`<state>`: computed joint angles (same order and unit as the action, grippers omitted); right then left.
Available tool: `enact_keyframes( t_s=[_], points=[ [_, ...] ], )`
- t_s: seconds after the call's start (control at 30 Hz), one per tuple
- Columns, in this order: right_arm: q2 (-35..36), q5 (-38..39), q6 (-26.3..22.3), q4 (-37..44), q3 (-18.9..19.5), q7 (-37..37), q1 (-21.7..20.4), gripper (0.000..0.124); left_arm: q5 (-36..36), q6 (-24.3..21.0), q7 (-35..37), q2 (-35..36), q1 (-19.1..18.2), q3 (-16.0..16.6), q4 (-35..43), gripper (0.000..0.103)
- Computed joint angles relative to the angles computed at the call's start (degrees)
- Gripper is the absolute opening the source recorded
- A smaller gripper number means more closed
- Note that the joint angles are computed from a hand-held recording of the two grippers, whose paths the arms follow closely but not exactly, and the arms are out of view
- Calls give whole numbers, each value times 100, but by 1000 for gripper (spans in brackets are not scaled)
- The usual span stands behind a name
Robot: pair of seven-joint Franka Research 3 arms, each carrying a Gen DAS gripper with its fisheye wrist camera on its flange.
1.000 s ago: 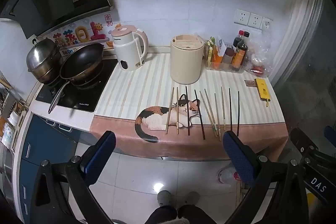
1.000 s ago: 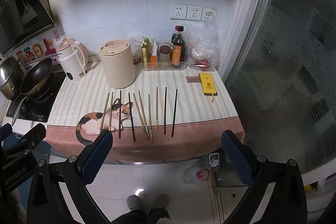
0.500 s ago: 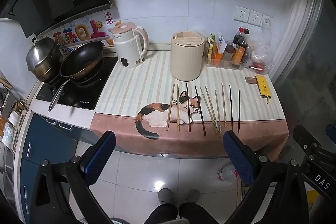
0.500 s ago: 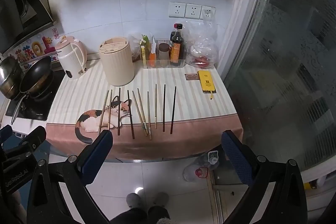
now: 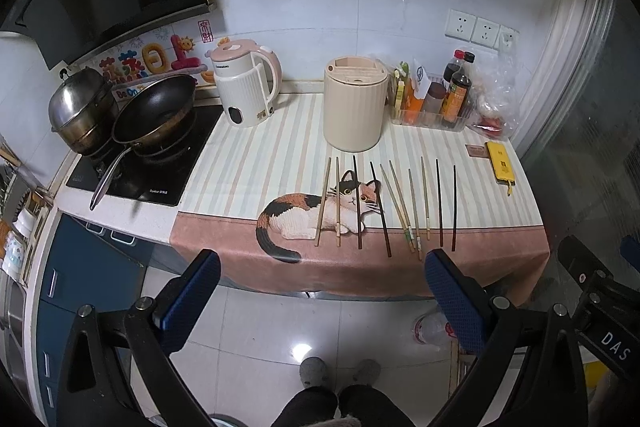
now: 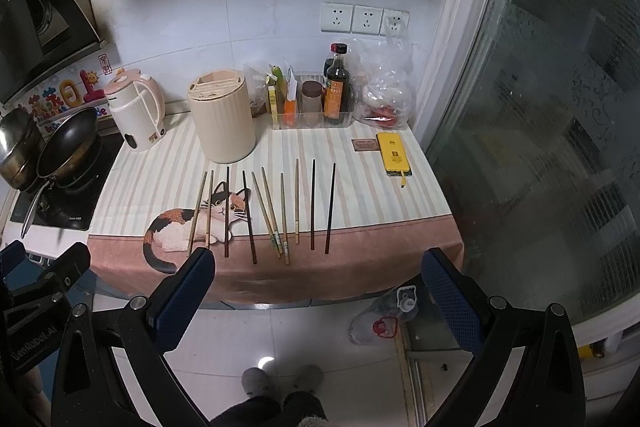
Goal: Organize utensils
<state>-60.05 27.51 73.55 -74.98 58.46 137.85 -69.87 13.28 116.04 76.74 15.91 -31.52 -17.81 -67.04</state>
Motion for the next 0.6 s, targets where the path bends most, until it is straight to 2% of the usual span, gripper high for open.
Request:
enact_keyframes(
  t_s=[0.6],
  points=[
    [9, 0, -72, 153, -26, -56, -96, 103, 23, 143, -44, -111, 15, 1, -189, 103]
  ],
)
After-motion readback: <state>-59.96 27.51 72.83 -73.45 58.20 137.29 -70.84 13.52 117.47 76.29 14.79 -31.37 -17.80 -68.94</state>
